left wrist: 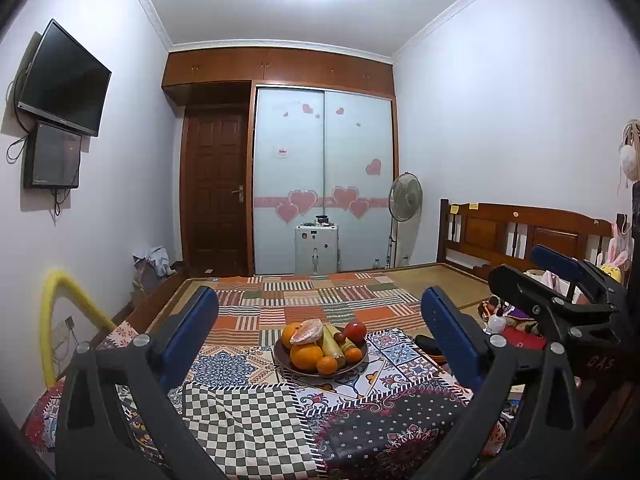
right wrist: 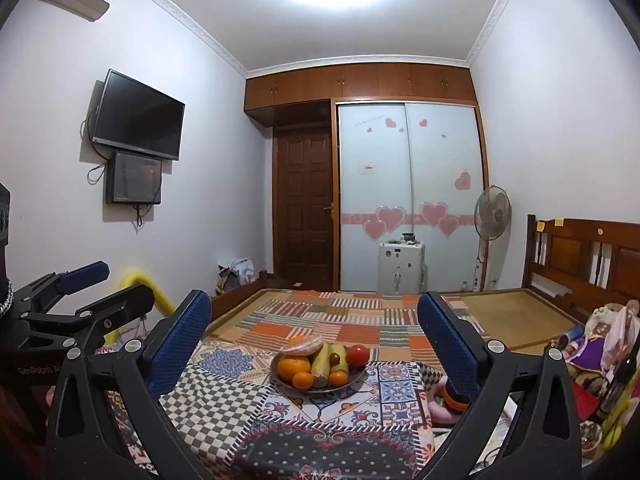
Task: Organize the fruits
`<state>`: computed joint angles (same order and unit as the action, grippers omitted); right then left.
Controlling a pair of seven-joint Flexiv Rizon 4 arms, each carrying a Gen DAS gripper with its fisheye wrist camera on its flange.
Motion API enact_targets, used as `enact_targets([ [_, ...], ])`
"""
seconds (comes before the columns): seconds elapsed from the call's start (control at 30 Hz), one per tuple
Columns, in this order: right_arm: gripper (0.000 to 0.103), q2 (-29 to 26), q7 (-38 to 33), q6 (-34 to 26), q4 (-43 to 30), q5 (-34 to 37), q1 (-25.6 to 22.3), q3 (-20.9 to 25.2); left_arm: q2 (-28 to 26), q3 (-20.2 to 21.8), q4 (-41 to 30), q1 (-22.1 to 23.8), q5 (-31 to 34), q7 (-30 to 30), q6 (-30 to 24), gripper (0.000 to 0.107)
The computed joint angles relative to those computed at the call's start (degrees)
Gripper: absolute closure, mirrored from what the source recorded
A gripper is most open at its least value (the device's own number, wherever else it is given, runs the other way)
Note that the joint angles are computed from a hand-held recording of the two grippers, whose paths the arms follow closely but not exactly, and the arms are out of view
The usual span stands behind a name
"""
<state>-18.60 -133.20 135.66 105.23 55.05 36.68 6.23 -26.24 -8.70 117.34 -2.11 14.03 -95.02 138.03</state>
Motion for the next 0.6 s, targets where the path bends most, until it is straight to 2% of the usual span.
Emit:
enact_targets([
  [0.6,0.0,0.3,0.3,0.0,0.1,0.0,-0.1,0.2,0.2,-0.3,-0.2,0.4,0.7,-0.7,-0.9,0.004],
])
